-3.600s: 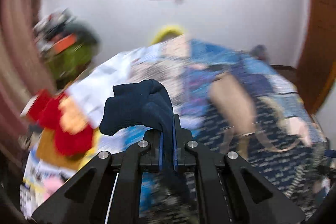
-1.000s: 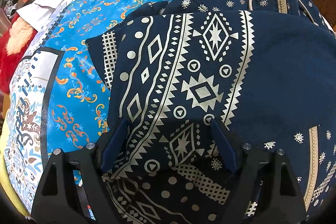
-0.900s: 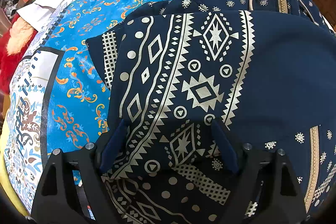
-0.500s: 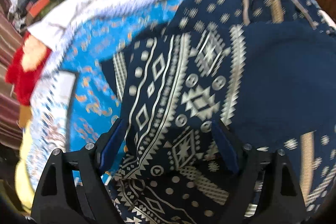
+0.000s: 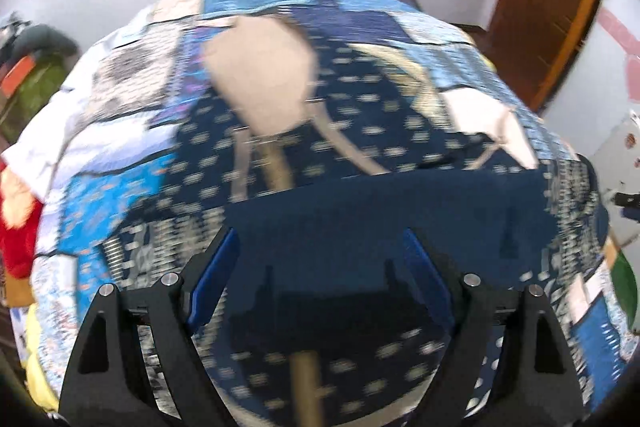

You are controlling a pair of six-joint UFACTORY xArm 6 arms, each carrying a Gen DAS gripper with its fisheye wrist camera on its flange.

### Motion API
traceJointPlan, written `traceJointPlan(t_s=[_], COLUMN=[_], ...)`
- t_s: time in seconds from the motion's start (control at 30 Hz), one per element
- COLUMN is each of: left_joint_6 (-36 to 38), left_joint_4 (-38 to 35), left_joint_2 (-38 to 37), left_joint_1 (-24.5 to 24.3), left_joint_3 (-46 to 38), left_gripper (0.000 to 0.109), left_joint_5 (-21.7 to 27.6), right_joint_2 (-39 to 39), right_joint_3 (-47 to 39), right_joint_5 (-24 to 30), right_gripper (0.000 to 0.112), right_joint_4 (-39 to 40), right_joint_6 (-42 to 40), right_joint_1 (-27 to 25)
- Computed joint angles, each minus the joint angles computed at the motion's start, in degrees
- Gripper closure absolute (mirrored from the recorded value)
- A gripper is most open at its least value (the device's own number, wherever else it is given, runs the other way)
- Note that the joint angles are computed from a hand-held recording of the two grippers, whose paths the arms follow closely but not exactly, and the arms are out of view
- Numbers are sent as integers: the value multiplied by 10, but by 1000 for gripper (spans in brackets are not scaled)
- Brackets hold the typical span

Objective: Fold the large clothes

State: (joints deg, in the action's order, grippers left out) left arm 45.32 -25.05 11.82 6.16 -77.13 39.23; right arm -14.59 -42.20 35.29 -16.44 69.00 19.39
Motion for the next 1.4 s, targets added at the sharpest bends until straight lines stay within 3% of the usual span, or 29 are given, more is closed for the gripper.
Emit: traceJointPlan(t_s=[0.1, 0.27, 0.4, 0.47, 0.53, 0.63, 0.77, 0.87, 1.0, 1.23, 1.4], left_joint_6=[-7, -23, -40, -42, -42, -43, -17, 2, 21, 73, 116], left_joint_4=[16, 39, 60, 59, 63, 69, 50, 31, 5, -47, -77], left_joint_2=[-6, 6, 17, 13, 13, 4, -25, -45, -63, -93, -108], left_joint_1=[-37, -76, -95, -97, -96, -90, -79, -64, -43, 8, 59], left_joint_3=[26, 41, 52, 58, 56, 59, 79, 83, 79, 78, 88], left_gripper=[25, 25, 25, 25, 25, 25, 25, 25, 25, 25, 25], left_joint_5=[-15, -16, -31, -41, -36, -29, -42, -43, -45, -45, -39], right_joint_2=[3, 37, 62, 73, 80, 80, 54, 35, 31, 151, 302], right_joint_3=[38, 71, 73, 58, 45, 23, -5, -17, -100, -307, -482], right_joint_5=[-61, -174, -233, -227, -225, -203, -166, -185, -146, -110, -74], right_gripper=[22, 35, 52, 65, 88, 104, 105, 107, 107, 107, 107], right_joint_4=[49, 162, 121, 105, 71, 25, -81, -92, -169, -151, -41], right_joint_6=[-14, -74, -25, -20, -1, 25, 95, 90, 107, 22, -108], right_joint_1=[-19, -30, -42, -44, -46, -44, -29, -18, 23, 102, 158])
